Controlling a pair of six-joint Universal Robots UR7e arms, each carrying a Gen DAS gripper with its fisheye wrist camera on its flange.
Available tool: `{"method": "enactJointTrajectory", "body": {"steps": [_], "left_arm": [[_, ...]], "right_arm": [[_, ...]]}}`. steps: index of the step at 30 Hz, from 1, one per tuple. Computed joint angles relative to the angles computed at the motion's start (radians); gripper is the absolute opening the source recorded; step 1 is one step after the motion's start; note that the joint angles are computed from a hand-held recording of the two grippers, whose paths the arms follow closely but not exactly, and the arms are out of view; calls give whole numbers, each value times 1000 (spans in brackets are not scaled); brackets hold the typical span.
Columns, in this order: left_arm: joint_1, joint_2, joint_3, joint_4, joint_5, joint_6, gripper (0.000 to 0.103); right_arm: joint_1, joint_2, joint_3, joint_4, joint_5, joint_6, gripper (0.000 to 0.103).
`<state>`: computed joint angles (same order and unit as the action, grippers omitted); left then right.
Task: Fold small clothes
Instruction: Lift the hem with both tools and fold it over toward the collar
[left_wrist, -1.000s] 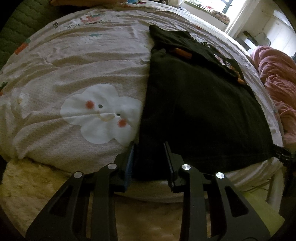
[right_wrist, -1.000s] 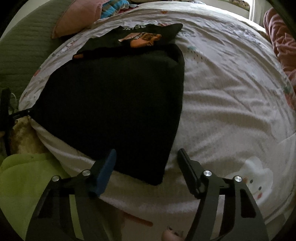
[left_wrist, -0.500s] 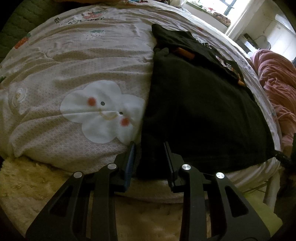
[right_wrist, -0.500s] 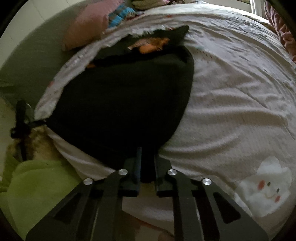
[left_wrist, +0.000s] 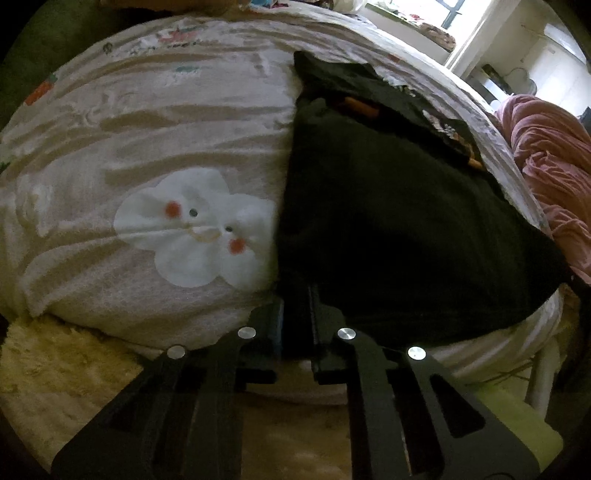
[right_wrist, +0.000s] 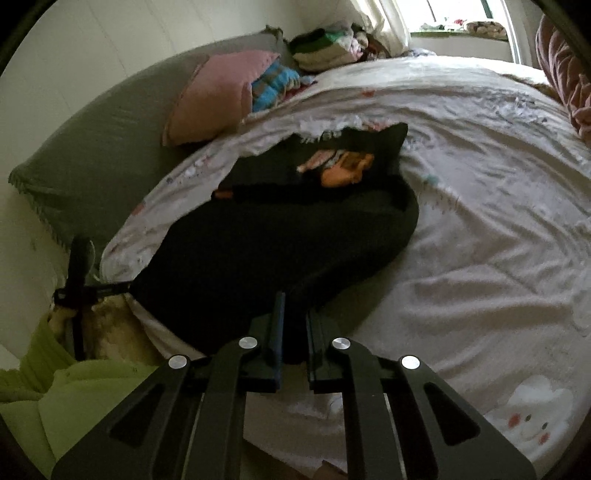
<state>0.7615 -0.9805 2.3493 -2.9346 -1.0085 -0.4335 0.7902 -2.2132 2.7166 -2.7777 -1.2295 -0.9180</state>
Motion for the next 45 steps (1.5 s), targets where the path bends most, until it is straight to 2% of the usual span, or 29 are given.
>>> {"method": "enactJointTrajectory", "body": {"steps": [11,20,28,38,45], "left_arm": [[-45,-66,-14,-61,26,24,3],[-62,-74,-68,-67,59,51,3],[-66,-57,-103,-93,89,53,3],[-66,-10,-186,-128,131,77,3],[-64,41,-265,-162,166,123,3]], "right_arm": [[-80,-51,-24,-10,162,17,8],[-81,-48,-39,-71,231,49,8],[-12,42,-56,-230,206,126,8],[102,180,-102,-438,132,222,8],[176,273,-173,-518,71,289,8]]}}
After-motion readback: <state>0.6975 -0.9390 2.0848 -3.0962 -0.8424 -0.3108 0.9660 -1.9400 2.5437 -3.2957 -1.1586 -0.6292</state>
